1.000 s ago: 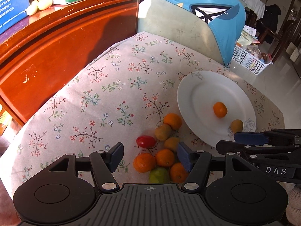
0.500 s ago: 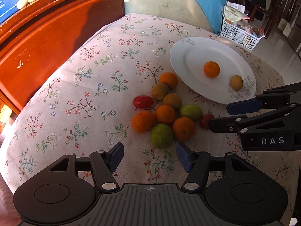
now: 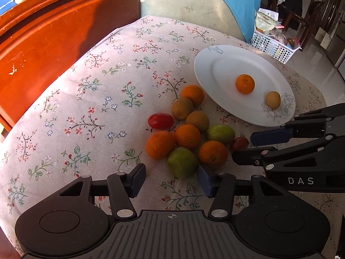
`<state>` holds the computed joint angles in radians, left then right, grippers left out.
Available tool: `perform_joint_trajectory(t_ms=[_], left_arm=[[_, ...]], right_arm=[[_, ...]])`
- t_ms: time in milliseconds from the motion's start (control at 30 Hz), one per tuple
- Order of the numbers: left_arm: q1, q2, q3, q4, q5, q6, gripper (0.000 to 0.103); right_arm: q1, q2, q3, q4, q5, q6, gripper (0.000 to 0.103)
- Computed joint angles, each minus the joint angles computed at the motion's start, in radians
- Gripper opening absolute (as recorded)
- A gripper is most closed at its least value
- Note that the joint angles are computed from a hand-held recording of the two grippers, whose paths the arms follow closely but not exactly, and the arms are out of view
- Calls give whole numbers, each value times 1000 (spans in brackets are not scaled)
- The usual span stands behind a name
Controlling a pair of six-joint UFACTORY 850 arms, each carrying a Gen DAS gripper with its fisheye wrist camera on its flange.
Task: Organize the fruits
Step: 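Withdraw both open grippers from the plate back to the fruit cluster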
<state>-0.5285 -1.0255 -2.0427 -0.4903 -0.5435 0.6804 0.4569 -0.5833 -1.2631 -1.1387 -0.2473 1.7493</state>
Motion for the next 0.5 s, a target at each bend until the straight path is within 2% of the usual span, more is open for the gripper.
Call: perform_joint_trajectory(t_ms=[500], left_arm=[[-6, 1, 17, -71, 47, 97, 40]], right_arm=[[5, -10, -13, -13, -12, 0, 29]])
